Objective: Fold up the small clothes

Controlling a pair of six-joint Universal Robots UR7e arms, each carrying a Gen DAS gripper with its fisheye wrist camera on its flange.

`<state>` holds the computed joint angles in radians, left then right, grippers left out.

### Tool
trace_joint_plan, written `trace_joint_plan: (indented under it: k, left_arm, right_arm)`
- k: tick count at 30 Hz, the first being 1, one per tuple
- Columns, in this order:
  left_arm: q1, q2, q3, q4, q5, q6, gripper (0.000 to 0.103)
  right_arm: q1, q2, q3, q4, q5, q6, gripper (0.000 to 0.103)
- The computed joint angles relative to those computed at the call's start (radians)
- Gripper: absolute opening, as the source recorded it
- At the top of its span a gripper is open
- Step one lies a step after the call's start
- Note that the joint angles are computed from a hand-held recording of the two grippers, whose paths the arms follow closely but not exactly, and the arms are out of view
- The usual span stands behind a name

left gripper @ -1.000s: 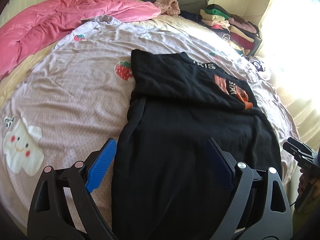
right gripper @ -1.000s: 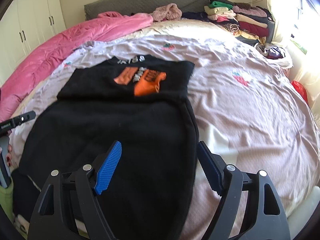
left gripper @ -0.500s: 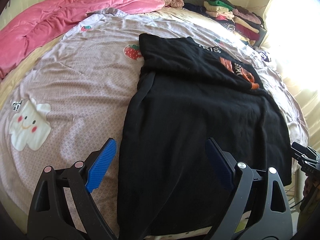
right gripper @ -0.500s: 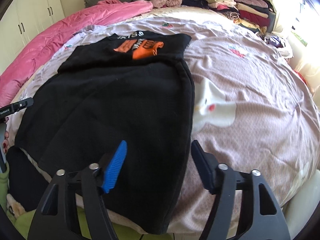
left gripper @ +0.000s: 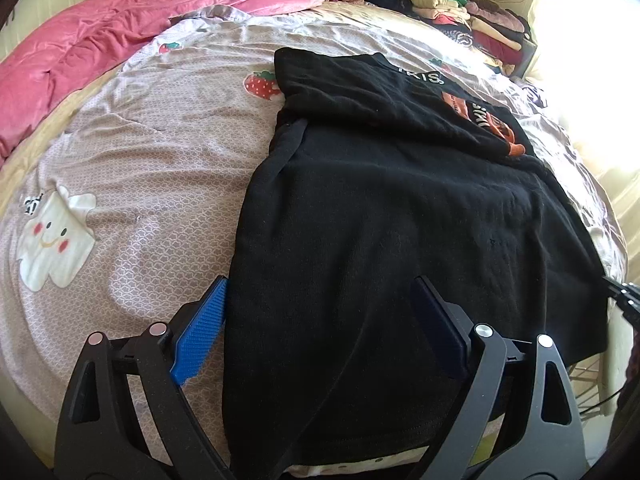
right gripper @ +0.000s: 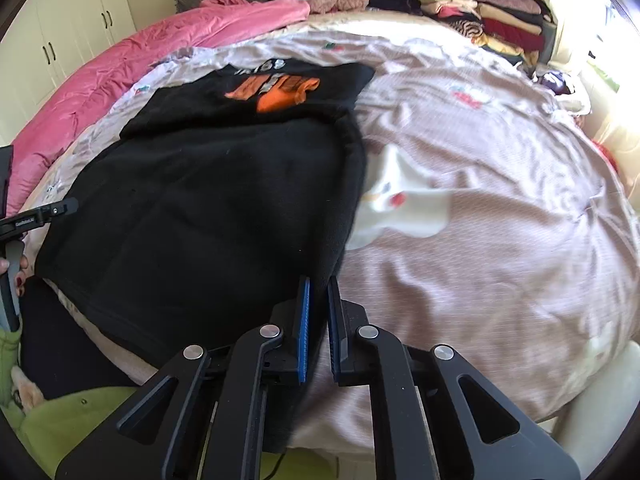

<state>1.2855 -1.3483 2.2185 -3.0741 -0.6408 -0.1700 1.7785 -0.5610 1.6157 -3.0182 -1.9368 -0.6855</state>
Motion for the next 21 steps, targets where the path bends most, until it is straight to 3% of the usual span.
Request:
trace_joint_plan:
  k: [10, 18, 20, 21]
  left_arm:
    - [-0.007, -0.010, 0.011, -0.009, -0.001, -0.001, 0.083]
    - [-0.033, -0.015, 0.025, -0.030, 0.011, 0.006, 0.083]
    - [-0.042, -0.018, 0.030, -0.036, 0.013, 0.010, 0.085]
    - [-0.045, -0.019, 0.031, -0.039, 0.015, 0.012, 0.089]
  right_arm:
    - [-0.018, 0.021, -0.019, 0.045, -0.050, 0.022, 0.008]
    - [-0.012, 0.013, -0.007, 0.012, -0.029, 0.016, 0.011]
    - [-0.008, 0.009, 0.000, -0.020, -0.011, 0.007, 0.019]
    - [-0.005, 0.005, 0.006, -0.038, 0.002, 0.007, 0.029]
